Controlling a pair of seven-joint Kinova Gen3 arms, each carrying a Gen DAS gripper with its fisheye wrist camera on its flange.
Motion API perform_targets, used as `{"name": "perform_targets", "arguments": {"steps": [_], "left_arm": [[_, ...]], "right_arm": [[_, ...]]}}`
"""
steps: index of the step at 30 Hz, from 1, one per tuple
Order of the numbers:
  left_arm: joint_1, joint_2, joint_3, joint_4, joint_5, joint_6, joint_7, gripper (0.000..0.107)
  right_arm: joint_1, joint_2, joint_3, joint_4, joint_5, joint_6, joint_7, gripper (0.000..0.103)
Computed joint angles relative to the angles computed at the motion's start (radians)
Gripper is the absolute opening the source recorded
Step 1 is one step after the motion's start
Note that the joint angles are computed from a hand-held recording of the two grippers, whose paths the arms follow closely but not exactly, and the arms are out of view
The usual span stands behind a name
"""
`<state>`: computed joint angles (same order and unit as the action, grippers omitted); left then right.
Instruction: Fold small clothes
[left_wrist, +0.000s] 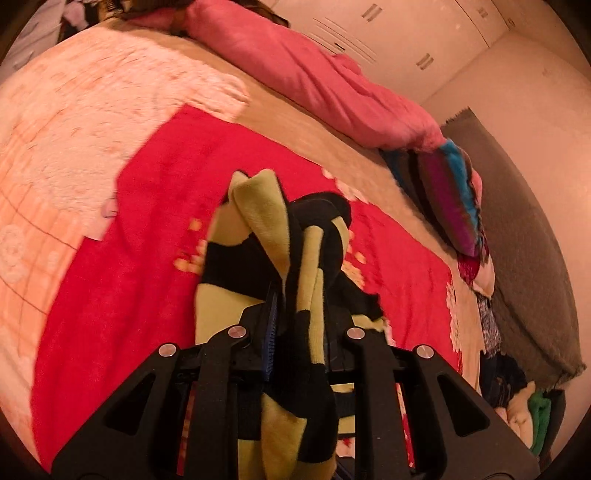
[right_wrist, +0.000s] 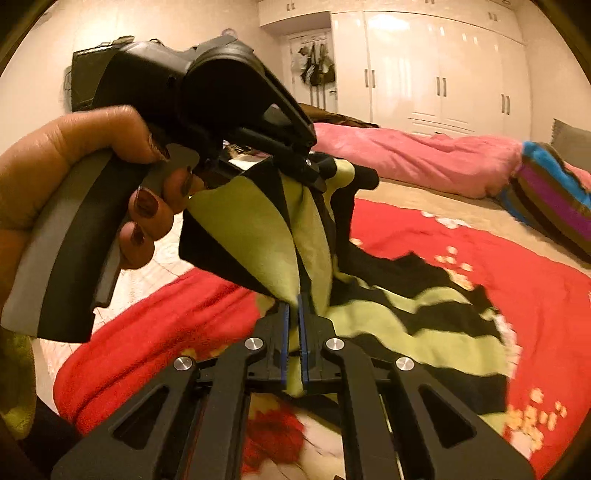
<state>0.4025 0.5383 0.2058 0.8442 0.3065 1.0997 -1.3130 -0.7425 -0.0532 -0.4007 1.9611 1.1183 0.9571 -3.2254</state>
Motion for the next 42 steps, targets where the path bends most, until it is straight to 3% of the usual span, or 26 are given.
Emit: {"name": "perform_targets", "arguments": {"steps": [5,9,10,12,13,15,18,20,23,25,28,30,33,36,38,42], "left_arm": [[0.120,0.036,-0.021,-0.080,-0.083,0.056,0.067,0.011],[0.200,0.080,-0.030,-0.129,-0.128,0.098,0.115,0.015],[0.219,0.091,-0.032,-0.139,-0.140,0.107,0.123,0.019],[0.227,0.108,-0.013,-0.149,-0.126,0.117,0.110,0.035],[0.230,0.109,-0.005,-0.144,-0.116,0.113,0.102,0.050],[0.249,0.098,-0.011,-0.133,-0.126,0.105,0.090,0.053],[0.239,0.036,-0.004,-0.032,-0.122,0.024,0.061,0.059],[0.218,-0.025,-0.006,0.060,-0.113,-0.041,0.043,0.061],[0.186,-0.113,-0.015,0.199,-0.110,-0.143,0.056,0.064],[0.166,-0.170,-0.028,0.292,-0.114,-0.205,0.087,0.066],[0.160,-0.241,-0.051,0.429,-0.195,-0.304,0.183,0.068],[0.156,-0.271,-0.073,0.503,-0.229,-0.347,0.244,0.068],[0.108,-0.288,-0.042,0.578,-0.218,-0.401,0.255,0.068],[0.116,-0.285,-0.030,0.608,-0.262,-0.438,0.252,0.068],[0.122,-0.285,-0.016,0.637,-0.279,-0.476,0.233,0.068],[0.131,-0.290,-0.003,0.695,-0.299,-0.551,0.186,0.068]], "right_arm": [[0.187,-0.074,-0.196,0.050,-0.084,0.026,-0.002,0.003],[0.372,-0.177,-0.293,0.075,-0.245,-0.009,0.080,0.000],[0.418,-0.203,-0.307,0.092,-0.285,-0.026,0.092,0.000],[0.491,-0.262,-0.320,0.135,-0.367,-0.075,0.100,0.000],[0.508,-0.284,-0.311,0.150,-0.407,-0.089,0.120,0.000],[0.515,-0.333,-0.287,0.179,-0.489,-0.108,0.153,0.000],[0.501,-0.405,-0.226,0.228,-0.611,-0.106,0.194,0.000],[0.544,-0.448,-0.206,0.256,-0.692,-0.132,0.242,0.001],[0.607,-0.509,-0.153,0.288,-0.814,-0.176,0.322,0.017],[0.664,-0.548,-0.115,0.299,-0.895,-0.214,0.404,0.036],[0.710,-0.564,-0.045,0.288,-0.977,-0.275,0.526,0.045],[0.678,-0.542,0.042,0.273,-1.028,-0.341,0.607,0.057],[0.608,-0.486,0.181,0.244,-1.126,-0.426,0.729,0.075],[0.504,-0.374,0.320,0.176,-1.248,-0.463,0.851,0.088],[0.434,-0.296,0.413,0.129,-1.329,-0.495,0.932,0.092],[0.319,-0.142,0.598,0.016,-1.491,-0.432,1.093,0.094]]}}
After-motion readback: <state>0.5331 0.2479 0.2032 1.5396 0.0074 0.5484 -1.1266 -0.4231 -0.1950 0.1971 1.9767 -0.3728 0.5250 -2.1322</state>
